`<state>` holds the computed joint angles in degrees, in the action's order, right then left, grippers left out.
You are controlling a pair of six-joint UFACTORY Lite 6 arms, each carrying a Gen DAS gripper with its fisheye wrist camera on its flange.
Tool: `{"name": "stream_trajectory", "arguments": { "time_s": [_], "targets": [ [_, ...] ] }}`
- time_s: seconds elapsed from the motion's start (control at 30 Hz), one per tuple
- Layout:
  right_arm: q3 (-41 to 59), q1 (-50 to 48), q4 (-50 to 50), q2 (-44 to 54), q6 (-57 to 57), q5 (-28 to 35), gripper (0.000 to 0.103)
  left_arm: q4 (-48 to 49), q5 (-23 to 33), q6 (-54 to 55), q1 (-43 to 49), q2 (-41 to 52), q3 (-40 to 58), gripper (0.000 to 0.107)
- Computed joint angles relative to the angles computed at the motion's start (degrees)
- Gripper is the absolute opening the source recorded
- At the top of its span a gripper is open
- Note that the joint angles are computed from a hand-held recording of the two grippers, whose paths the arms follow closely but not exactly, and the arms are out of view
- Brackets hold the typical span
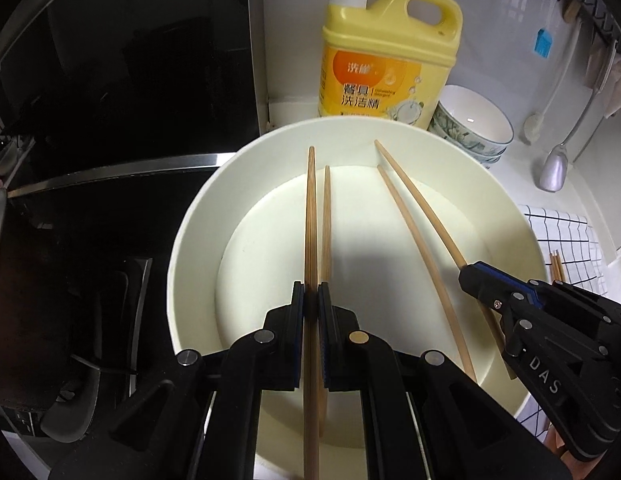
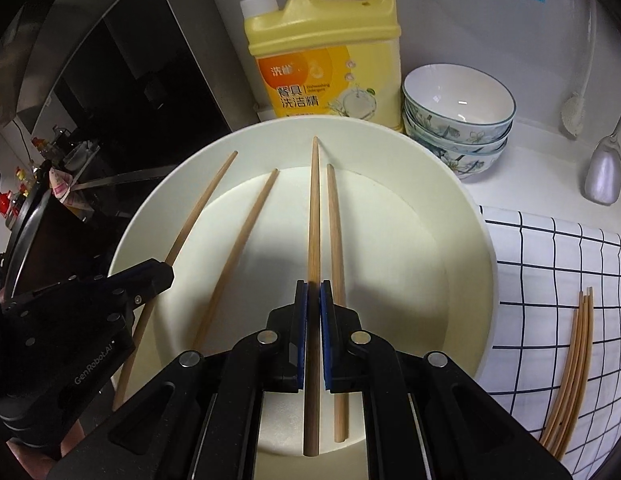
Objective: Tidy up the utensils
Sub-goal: 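Open the left tool to lay its chopstick in the basin while the right tool releases its own, then move the left tool back to the chopstick pile while the right tool returns too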
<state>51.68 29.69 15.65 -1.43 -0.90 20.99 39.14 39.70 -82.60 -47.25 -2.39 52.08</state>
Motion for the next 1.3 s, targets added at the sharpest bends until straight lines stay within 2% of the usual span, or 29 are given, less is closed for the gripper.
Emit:
{"name": "stream_trajectory", "arguments": {
  "time_s": [0.53, 0.6, 0.63, 0.7, 0.77, 0.83, 1.03, 1.3],
  "targets": [
    [1.9, -0.3, 0.3, 4.9, -0.7, 2.0, 0.006, -2.0, -2.0, 2.4, 2.3, 2.8, -0.1, 0.009],
    [1.4, -0.5, 0.1, 4.1, -0.1, 1.9, 0.009, -1.6, -1.5, 1.9, 2.2, 2.5, -0.2, 0.009],
    [1.2, -0.6, -0.1, 3.7, 0.1, 1.8, 0.015, -1.6, -1.1, 1.9, 2.1, 2.4, -0.2, 0.01],
    [1.1, -0.2, -2.4, 2.9, 2.7, 1.6, 0.019, -1.9, -0.8, 2.1, 2.1, 1.6, -0.5, 0.021],
    [0.8, -0.4, -3.7, 2.0, 3.8, 1.9, 0.019, -0.7, 0.5, 0.4, 1.5, 0.6, -0.8, 0.05],
    [0.0, -0.7, -5.1, 0.6, 5.1, 2.1, 0.02, 1.5, 2.7, -2.1, 0.3, -0.9, -1.3, 0.061],
    [-1.6, -1.2, -7.8, -3.2, 8.4, 3.2, 0.024, 0.6, 5.2, -1.5, -0.3, -3.9, -1.8, 0.07],
    [-2.8, 1.6, -14.8, -8.3, 16.9, 5.1, 0.031, 0.0, 8.2, -2.1, -3.0, -7.0, -2.6, 0.076]
  ]
}}
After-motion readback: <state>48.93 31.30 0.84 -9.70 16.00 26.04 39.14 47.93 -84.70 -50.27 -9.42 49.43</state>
